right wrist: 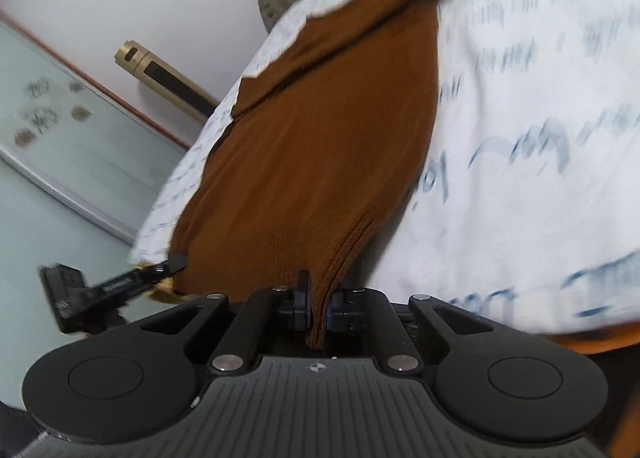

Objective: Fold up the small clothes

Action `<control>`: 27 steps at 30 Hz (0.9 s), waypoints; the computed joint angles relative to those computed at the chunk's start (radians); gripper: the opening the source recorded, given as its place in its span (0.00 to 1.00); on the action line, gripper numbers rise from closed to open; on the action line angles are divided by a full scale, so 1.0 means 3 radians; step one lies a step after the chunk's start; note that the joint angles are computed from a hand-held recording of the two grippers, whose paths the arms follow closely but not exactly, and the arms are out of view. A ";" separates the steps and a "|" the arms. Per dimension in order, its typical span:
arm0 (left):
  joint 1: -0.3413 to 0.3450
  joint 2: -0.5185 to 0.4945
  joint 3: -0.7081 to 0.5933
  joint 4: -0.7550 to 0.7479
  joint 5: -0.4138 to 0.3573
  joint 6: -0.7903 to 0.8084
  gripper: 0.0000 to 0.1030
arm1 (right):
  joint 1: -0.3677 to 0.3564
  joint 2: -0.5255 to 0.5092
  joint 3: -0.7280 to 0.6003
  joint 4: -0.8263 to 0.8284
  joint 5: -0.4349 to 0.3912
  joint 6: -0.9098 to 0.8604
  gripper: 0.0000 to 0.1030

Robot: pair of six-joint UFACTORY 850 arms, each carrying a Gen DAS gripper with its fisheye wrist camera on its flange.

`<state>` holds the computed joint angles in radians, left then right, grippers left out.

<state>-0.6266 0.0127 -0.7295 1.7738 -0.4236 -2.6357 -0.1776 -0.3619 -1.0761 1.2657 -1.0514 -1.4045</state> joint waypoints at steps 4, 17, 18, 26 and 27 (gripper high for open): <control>-0.0122 0.0039 0.0005 -0.0078 -0.0119 0.0120 0.13 | -0.0053 0.0367 0.0170 -0.0043 0.0256 -0.0281 0.10; 0.0005 0.0043 0.0002 -0.0306 0.0142 0.0480 0.17 | -0.0165 0.0122 0.0030 -0.0259 0.0356 0.0186 0.24; -0.0008 0.0040 -0.0012 -0.0395 0.0129 0.0610 0.17 | -0.0208 0.0092 -0.0001 -0.0255 0.0258 0.0230 0.39; -0.0351 -0.0079 -0.0320 -0.1384 -0.0750 0.2262 0.20 | -0.0358 0.0011 -0.0077 0.0185 -0.0040 0.0237 0.57; -0.0371 -0.0117 -0.0363 -0.1417 -0.0905 0.2358 0.21 | -0.0343 -0.0045 -0.0129 0.0204 -0.0080 0.0274 0.59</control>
<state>-0.7379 -0.0223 -0.8383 1.3488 -0.6950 -1.9284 -0.2804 -0.3756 -1.1149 1.3269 -1.0753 -1.3222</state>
